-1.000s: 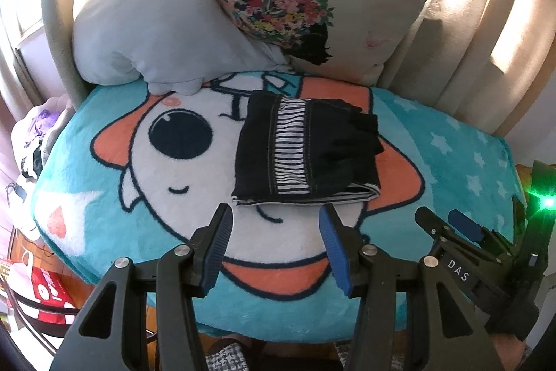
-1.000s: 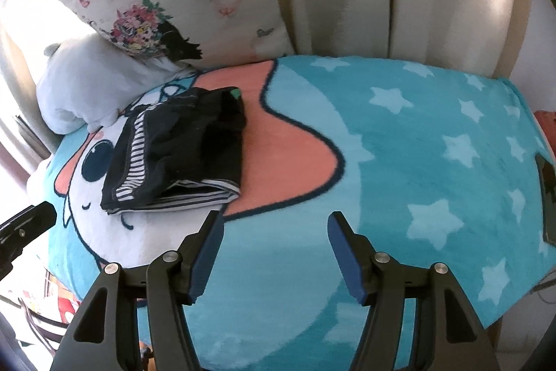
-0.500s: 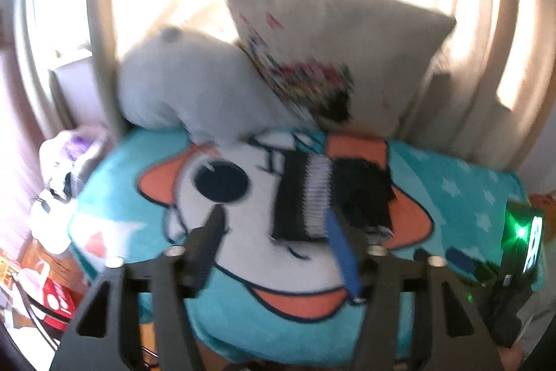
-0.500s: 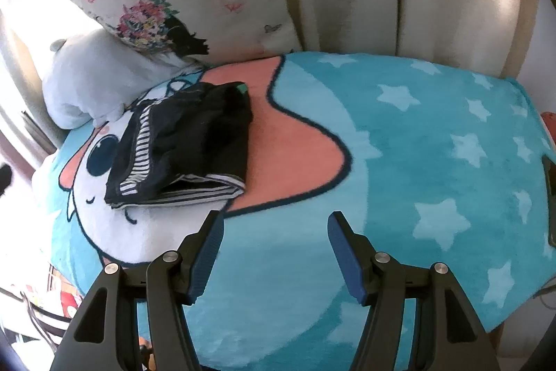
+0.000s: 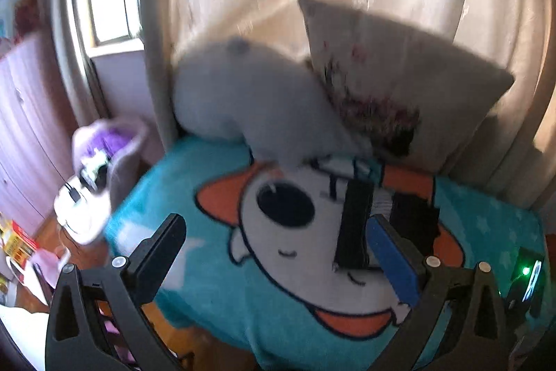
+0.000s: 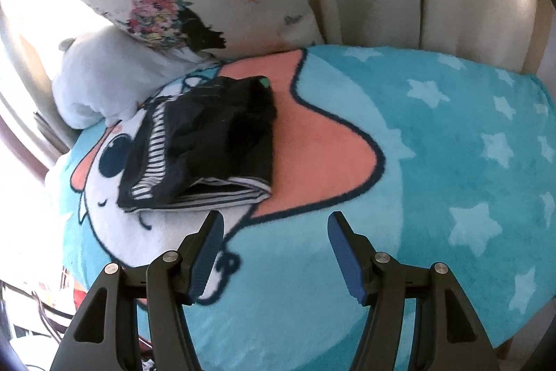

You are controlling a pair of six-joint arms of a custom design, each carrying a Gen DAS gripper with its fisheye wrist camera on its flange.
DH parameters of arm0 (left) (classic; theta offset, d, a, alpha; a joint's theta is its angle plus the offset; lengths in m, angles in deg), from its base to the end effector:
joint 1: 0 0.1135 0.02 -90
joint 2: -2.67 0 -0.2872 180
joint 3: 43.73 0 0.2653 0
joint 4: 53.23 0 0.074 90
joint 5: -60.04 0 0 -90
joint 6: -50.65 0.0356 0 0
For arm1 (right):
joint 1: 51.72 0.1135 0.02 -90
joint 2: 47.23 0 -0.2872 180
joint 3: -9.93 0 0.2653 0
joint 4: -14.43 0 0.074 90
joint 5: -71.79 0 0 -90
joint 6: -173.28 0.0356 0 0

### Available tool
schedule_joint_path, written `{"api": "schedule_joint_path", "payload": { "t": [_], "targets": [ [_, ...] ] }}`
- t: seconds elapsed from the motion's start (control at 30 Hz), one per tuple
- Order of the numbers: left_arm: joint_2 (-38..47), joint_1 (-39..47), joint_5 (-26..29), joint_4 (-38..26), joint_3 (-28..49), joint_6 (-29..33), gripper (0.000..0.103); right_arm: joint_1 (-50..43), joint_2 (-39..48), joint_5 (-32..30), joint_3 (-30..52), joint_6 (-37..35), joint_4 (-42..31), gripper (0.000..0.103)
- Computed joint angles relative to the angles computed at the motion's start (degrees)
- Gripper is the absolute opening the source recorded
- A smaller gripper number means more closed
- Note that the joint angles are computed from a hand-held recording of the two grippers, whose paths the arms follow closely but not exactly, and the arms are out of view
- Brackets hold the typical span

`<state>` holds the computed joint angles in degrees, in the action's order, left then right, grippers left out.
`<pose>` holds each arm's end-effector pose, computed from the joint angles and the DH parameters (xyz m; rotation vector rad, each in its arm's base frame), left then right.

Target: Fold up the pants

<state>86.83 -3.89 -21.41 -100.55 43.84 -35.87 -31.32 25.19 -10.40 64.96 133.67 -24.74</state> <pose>0.3332 -0.0280 0.3393 0.2239 2.3225 -0.1779 0.2329 0.0814 0.2168 0.7166 2.4714 0.3045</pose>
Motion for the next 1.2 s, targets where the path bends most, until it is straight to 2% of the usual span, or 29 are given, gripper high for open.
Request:
{"api": "schedule_joint_path", "payload": {
  "t": [0.13,0.2,0.27,0.4,0.5,0.7,0.9,1.2],
  "targets": [
    [10.61,-0.48,4.73,-4.56,5.90,0.11,0.103,-5.68,0.85,-6.72,-1.60,-0.84,3.95,0.067],
    [14.92,-1.76,5.40,-5.07,7.90,-0.62,0.103,-10.33,0.87,-14.01,-3.38,-2.10,9.49,0.067],
    [19.67,-3.04,6.28,-5.62,11.06,-1.13,0.103,-13.92,3.64,-19.36,-1.86,-4.06,11.05,0.070],
    [28.71,-4.90,7.85,-7.34,18.20,-1.00,0.103,-16.31,10.44,-23.99,2.57,-6.52,12.49,0.071],
    [32.19,-6.27,4.94,-7.99,21.79,-0.30,0.103,-16.31,13.95,-22.79,5.70,-5.41,12.36,0.071],
    [28.75,-7.64,0.33,-1.09,17.57,1.57,0.103,-15.01,16.26,-16.11,9.54,-4.79,8.12,0.071],
    [26.90,-8.34,-0.96,0.64,15.79,3.34,0.103,-13.62,15.18,-11.36,9.98,-3.46,5.93,0.071],
    [22.35,-8.58,-0.02,2.04,10.95,4.10,0.103,-10.51,13.16,-9.05,9.29,-2.63,3.87,0.071]
  ]
}}
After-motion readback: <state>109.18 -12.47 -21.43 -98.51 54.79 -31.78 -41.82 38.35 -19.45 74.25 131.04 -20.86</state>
